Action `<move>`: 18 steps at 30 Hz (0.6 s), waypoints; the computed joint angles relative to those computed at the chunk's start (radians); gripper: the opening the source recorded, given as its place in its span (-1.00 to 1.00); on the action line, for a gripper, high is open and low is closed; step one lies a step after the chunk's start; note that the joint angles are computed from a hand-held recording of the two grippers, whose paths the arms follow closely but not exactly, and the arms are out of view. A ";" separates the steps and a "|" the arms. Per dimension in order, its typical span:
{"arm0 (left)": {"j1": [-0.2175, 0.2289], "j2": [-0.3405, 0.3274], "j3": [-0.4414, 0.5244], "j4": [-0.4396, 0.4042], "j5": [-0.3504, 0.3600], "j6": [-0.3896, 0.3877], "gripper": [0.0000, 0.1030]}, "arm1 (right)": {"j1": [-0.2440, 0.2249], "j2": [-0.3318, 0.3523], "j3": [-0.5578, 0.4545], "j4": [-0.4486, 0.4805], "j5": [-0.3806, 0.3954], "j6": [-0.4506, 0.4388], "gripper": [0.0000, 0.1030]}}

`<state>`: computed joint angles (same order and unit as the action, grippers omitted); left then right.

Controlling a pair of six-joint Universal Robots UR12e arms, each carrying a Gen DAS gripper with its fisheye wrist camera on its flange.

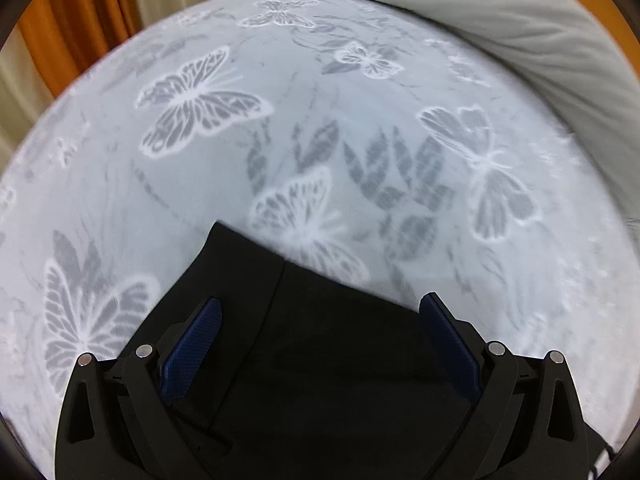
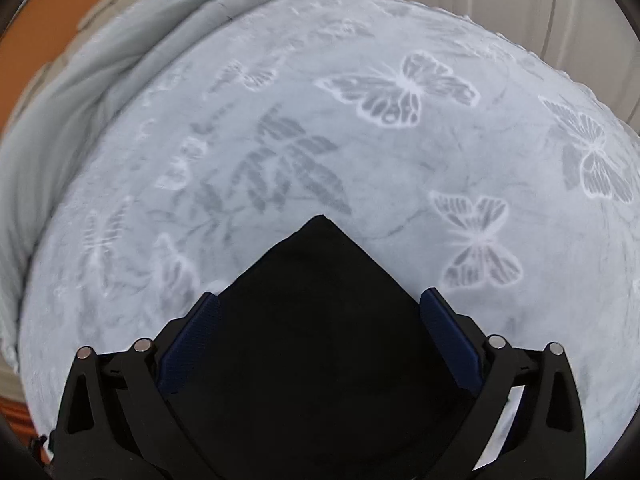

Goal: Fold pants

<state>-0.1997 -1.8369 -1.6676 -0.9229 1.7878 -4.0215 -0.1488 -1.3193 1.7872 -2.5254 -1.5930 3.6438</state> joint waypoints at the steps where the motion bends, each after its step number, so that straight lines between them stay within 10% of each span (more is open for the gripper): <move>1: -0.007 -0.020 0.032 -0.059 0.027 -0.012 0.89 | 0.009 0.009 -0.010 0.012 -0.032 0.005 0.63; 5: -0.029 -0.057 0.079 -0.136 0.101 0.009 0.82 | 0.033 0.028 -0.028 0.021 -0.129 -0.023 0.19; 7: -0.036 -0.052 0.067 -0.111 0.127 0.042 0.63 | 0.030 0.025 -0.020 0.000 -0.108 -0.057 -0.41; 9: -0.041 -0.038 0.053 -0.107 0.149 0.053 -0.07 | 0.014 0.011 -0.002 -0.029 -0.023 -0.084 -0.96; 12: -0.012 0.022 -0.021 0.023 0.033 0.098 -0.95 | 0.015 -0.008 0.012 -0.059 -0.007 -0.111 -0.96; 18: -0.018 0.129 -0.104 0.147 -0.015 0.171 -0.95 | -0.004 -0.126 0.106 -0.192 0.074 -0.156 -0.96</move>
